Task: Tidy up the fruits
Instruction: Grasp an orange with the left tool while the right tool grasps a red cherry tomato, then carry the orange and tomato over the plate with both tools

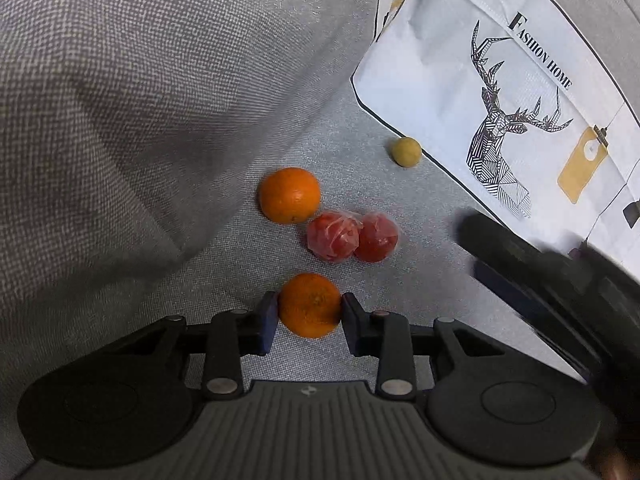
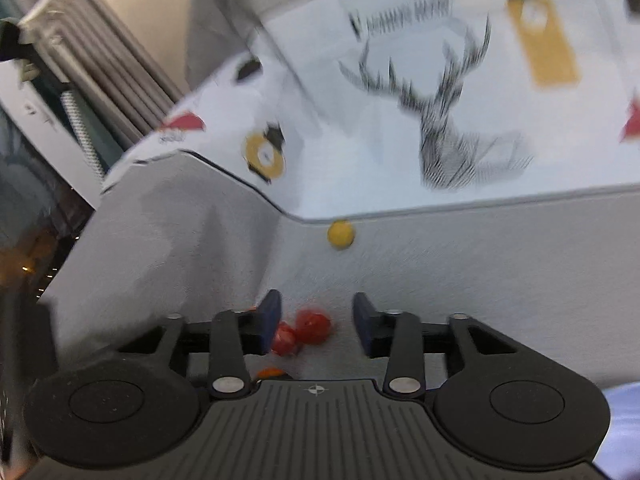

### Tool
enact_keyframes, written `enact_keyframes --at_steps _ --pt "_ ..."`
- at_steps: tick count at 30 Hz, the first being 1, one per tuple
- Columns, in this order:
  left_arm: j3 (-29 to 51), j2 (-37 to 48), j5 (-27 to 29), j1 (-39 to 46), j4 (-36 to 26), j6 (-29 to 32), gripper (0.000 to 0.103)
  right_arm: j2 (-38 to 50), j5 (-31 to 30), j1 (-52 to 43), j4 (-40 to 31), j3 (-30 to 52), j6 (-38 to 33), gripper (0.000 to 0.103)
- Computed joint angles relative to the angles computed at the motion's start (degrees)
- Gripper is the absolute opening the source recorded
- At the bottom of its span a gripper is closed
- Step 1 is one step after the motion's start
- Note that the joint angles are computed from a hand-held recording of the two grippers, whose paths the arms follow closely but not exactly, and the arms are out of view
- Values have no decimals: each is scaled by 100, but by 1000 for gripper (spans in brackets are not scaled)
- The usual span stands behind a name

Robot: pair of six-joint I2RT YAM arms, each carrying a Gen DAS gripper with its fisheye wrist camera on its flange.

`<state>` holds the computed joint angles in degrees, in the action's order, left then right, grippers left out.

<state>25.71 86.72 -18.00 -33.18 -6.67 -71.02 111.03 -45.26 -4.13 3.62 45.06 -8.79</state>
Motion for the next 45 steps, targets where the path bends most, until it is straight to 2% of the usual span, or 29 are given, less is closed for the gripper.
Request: enact_keyframes --at_steps 4,9,10,11,12,13,20,23,26,31,35,37,39,41,45 --pt "-42 -29 52 65 54 -36 38 648 467 607 81 470 419 51" --pt "-82 -105 116 119 40 11 38 949 803 983 -246 780 216 50" --pt "-85 -105 128 136 49 20 37 896 895 1049 -179 732 156 47" --pt "-87 -117 141 147 43 18 37 844 895 1076 -149 681 70 35" --pt "-98 -150 146 151 14 7 37 794 891 1079 -162 650 37 29" --pt "-96 -163 148 155 -10 6 37 751 961 1077 -183 632 -13 26" --pt "-98 -482 183 77 -289 -28 37 -3 763 274 -629 217 -509 26" --pt "19 -662 46 -113 -578 -46 37 -657 510 -324 -1095 -68 -1028 26" --pt "121 -852 -61 -375 -842 -158 37 -1405 133 -1093 -1891 -271 -1724 26" --pt "443 -860 -405 -986 -1213 -315 37 -2310 -578 -2685 -3947 -127 -3491 26" --pt "757 -795 -753 -1524 -1591 -443 37 -2302 -889 -3948 -5452 208 -5062 26" --pt "1019 -751 -1110 -1896 -1900 -415 37 -2174 -909 -4426 -5659 187 -5630 26" --pt "1331 -667 -1370 -2184 -2300 -502 37 -1955 -759 -4800 -5496 93 -5958 26" --pt "1511 -776 -1419 -2418 -2533 -713 37 -1806 -571 -5003 -5175 8 -5991 26" --pt "1691 -799 -1693 -3053 -2669 -1104 37 -1470 -637 -5194 -5256 235 -6129 26"
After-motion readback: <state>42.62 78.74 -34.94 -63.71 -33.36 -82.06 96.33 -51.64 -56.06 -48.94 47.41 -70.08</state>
